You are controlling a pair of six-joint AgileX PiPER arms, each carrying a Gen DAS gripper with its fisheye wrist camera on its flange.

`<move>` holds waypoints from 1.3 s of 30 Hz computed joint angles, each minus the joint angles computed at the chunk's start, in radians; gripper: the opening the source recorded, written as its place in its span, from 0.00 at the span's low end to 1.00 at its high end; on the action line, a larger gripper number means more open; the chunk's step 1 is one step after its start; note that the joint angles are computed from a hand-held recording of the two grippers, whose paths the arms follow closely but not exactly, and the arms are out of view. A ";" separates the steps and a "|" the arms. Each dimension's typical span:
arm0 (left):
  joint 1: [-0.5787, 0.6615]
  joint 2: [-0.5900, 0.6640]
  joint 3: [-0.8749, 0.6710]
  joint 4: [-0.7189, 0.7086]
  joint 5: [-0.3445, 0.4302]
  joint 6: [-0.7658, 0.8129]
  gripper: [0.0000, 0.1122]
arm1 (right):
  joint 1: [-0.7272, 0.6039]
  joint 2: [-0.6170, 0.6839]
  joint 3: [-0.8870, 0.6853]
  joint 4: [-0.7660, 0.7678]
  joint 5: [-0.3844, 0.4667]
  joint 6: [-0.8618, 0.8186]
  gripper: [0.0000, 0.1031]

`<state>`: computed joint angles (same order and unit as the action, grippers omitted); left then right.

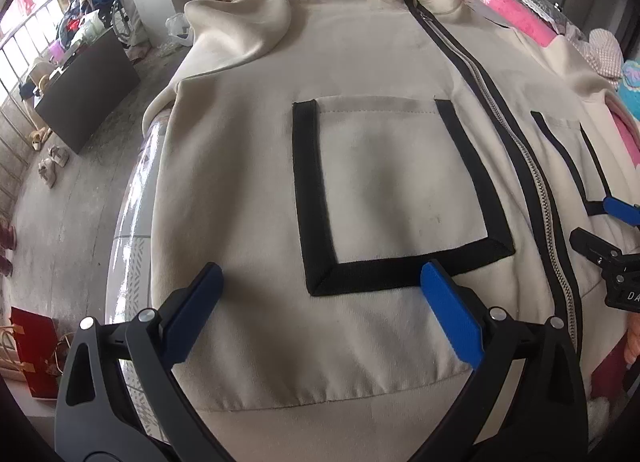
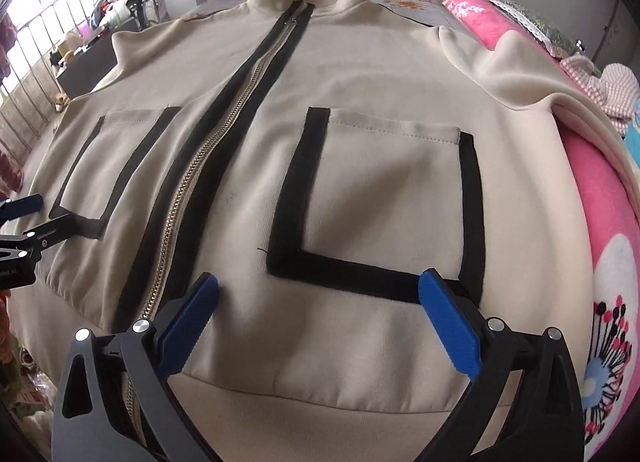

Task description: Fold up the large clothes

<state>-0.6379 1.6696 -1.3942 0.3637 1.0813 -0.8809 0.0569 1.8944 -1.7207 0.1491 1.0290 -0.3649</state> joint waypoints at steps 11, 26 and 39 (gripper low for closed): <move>0.001 -0.023 0.034 0.003 -0.028 0.006 0.86 | -0.006 -0.014 0.031 0.009 -0.031 0.015 0.94; -0.014 -0.050 0.049 0.034 -0.029 -0.003 0.86 | -0.001 0.011 -0.080 0.054 0.060 0.012 0.94; 0.212 -0.251 0.102 0.244 -0.076 -0.078 0.79 | 0.099 0.191 -0.400 0.178 0.167 -0.036 0.82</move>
